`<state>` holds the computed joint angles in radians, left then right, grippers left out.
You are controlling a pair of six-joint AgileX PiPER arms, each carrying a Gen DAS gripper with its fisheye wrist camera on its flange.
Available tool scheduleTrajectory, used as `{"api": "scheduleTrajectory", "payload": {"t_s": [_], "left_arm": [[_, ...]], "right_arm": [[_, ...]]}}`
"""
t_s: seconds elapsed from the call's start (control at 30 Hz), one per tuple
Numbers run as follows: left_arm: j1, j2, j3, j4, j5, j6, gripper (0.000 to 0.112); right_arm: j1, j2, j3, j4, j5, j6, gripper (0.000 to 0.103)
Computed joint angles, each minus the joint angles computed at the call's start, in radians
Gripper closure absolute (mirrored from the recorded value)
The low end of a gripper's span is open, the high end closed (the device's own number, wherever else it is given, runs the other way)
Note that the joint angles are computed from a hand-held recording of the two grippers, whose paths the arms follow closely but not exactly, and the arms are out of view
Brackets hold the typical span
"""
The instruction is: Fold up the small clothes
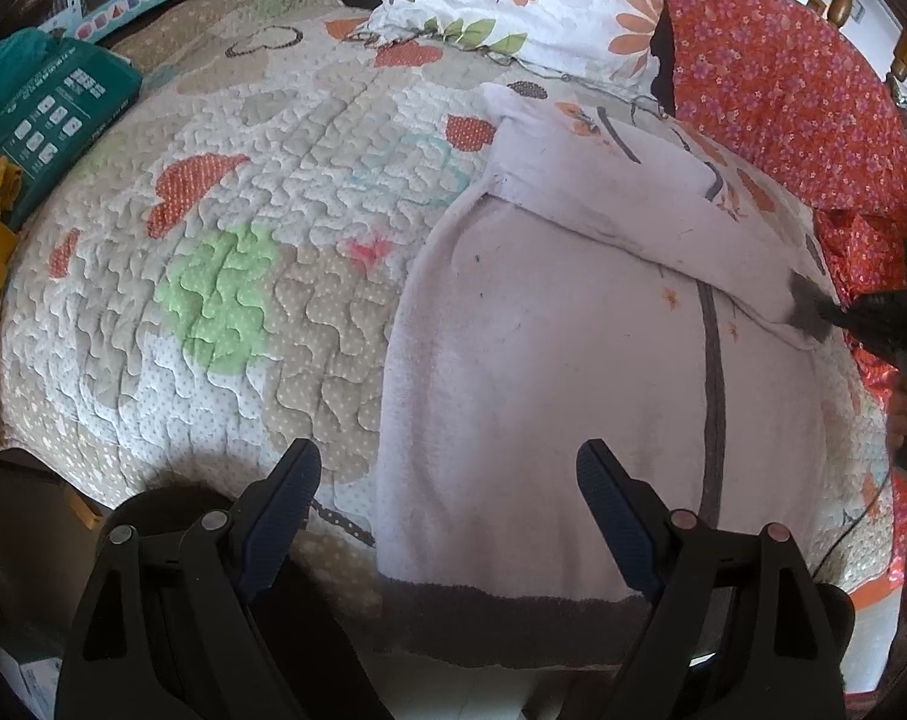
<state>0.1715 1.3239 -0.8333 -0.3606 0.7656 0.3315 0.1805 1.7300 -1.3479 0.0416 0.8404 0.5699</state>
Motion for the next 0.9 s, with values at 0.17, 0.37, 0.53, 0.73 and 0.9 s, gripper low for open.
{"api": "scheduleTrajectory", "payload": {"t_s": [0.17,0.37,0.53,0.73,0.9], "left_arm": [[0.004,-0.004,0.003,-0.003,-0.002,0.002,0.026],[0.004,-0.038,0.014,0.025,-0.011,-0.015,0.026],[-0.014,-0.078,0.035,0.031,-0.006,-0.019,0.026],[-0.031,-0.172,0.061,0.030,0.027,-0.014,0.026],[-0.048,-0.319,0.074,0.083,0.057,-0.039,0.026]], "right_arm": [[0.009,-0.014,-0.001,-0.192,0.099,0.117,0.088],[0.086,-0.190,0.214,-0.188,-0.057,0.234,0.063],[0.308,-0.306,0.381,-0.336,-0.115,0.532,0.059],[0.557,-0.435,0.563,-0.539,-0.165,0.976,0.053],[0.718,-0.492,0.596,-0.666,-0.107,1.209,0.051]]}}
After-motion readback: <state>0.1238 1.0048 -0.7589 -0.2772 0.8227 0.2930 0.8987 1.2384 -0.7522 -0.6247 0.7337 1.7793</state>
